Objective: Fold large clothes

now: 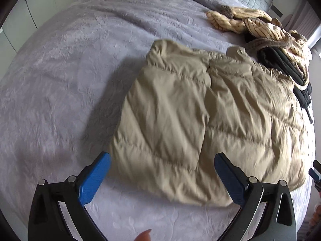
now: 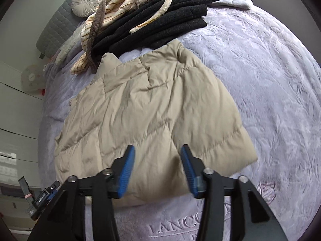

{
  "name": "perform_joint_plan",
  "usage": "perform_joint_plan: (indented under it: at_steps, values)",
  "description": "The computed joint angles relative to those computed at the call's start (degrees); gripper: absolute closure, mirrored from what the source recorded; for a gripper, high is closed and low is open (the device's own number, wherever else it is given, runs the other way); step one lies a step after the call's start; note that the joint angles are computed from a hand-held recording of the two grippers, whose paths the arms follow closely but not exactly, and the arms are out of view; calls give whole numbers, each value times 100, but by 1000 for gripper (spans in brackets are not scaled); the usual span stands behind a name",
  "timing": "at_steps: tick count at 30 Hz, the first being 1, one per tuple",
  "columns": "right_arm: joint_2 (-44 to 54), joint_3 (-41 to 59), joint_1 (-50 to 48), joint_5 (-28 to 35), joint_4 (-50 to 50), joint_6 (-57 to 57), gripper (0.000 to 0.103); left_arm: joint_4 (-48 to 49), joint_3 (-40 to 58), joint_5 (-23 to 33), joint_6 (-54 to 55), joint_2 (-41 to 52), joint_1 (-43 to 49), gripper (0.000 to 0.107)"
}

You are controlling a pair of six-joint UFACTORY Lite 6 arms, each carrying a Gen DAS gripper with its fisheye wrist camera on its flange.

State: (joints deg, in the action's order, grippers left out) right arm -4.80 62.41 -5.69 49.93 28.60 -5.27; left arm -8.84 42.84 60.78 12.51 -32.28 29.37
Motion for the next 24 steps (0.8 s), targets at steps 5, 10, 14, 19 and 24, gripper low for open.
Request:
perform_joint_plan:
  at_steps: [5, 10, 14, 19, 24]
  values:
    - [-441, -511, -145, 85, 309, -86, 18, -100, -291, 373, 302, -318, 414, 4]
    - [-941, -1216, -424, 21, 971, -403, 10, -297, -647, 583, 673, -597, 1030, 4]
    - [-1006, -1679, -606, 65, 1383, -594, 9, -397, -860, 716, 946, -699, 1386, 4]
    - [-1050, -2163, -797, 142, 1923, -811, 9, -525, -906, 840, 1063, -724, 1475, 4]
    - [-693, -2315, -968, 493, 2516, -1195, 9, -675, -953, 885, 916, -807, 1320, 4]
